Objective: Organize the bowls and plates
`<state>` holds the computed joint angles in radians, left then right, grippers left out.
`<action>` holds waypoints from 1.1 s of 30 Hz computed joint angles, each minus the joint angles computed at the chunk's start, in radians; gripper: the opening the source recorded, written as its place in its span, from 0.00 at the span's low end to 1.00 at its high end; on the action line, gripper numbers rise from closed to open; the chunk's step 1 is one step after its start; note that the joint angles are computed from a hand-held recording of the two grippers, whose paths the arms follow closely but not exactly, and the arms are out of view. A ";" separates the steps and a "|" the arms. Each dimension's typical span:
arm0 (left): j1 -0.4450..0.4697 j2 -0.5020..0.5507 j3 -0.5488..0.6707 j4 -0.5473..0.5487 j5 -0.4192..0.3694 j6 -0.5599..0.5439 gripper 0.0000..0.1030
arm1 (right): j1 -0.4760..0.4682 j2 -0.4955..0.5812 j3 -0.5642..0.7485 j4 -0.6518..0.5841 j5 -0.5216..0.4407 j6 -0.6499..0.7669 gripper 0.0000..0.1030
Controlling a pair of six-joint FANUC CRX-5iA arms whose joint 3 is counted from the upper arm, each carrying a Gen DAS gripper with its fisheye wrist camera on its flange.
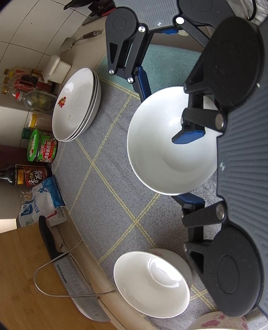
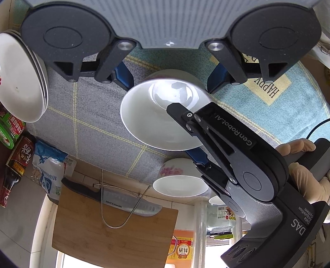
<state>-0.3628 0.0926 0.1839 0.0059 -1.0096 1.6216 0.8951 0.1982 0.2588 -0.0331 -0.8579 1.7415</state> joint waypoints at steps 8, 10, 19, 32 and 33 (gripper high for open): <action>-0.004 -0.026 -0.029 0.003 0.050 -0.012 0.86 | 0.004 -0.016 -0.026 0.009 0.045 -0.014 1.00; -0.008 -0.029 -0.023 -0.011 0.047 -0.004 0.86 | 0.000 -0.018 -0.018 -0.008 0.044 -0.007 1.00; -0.033 -0.076 -0.031 -0.099 0.047 0.086 0.89 | 0.008 -0.027 -0.024 0.014 0.040 -0.030 1.00; -0.088 -0.147 -0.041 -0.329 -0.016 0.416 0.96 | 0.013 -0.028 -0.006 0.036 0.032 -0.027 1.00; -0.091 -0.149 -0.040 -0.342 -0.025 0.440 0.96 | 0.012 -0.027 -0.002 0.035 0.031 -0.023 1.00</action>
<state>-0.4534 -0.0561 0.1440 -0.3362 -1.0341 2.0620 0.9075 0.1714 0.2564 0.0018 -0.8269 1.7187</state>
